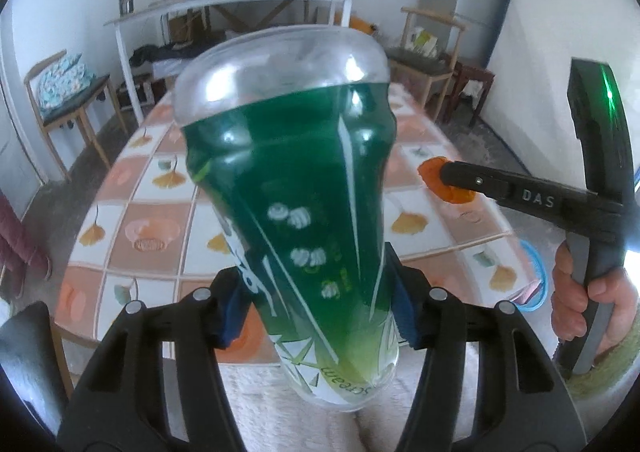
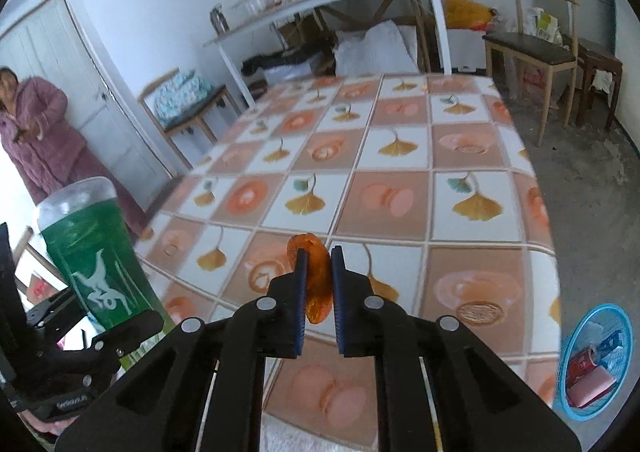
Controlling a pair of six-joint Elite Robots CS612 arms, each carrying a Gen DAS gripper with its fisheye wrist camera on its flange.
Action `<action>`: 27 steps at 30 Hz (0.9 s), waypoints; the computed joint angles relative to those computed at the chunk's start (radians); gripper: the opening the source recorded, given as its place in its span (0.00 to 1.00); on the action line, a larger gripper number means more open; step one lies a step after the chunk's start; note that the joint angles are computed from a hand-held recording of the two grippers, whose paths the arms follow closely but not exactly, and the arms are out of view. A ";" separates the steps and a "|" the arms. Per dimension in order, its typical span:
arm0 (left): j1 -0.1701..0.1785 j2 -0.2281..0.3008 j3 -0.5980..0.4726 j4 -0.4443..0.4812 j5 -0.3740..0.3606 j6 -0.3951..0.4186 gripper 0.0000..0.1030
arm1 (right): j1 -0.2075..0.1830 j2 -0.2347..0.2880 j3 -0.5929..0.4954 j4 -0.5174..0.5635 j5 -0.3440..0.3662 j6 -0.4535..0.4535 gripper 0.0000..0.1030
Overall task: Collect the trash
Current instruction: 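Carry the bottle in the left gripper and peel in the right over the wastebasket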
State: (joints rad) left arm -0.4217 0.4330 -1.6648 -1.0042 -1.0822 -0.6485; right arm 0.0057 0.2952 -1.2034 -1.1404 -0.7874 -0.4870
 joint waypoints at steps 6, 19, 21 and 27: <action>-0.011 -0.037 0.047 -0.169 -0.064 0.131 0.54 | -0.085 0.014 -0.050 -0.152 0.037 0.171 0.11; 0.003 -0.179 0.476 -0.577 -0.566 0.303 0.54 | -0.276 0.095 -0.125 -0.300 -0.200 0.561 0.11; -0.004 -0.208 0.580 -0.612 -0.611 0.313 0.54 | -0.288 0.107 -0.120 -0.276 -0.236 0.579 0.11; -0.030 -0.292 0.855 -0.686 -0.616 0.375 0.54 | -0.301 0.123 -0.066 -0.247 -0.275 0.615 0.11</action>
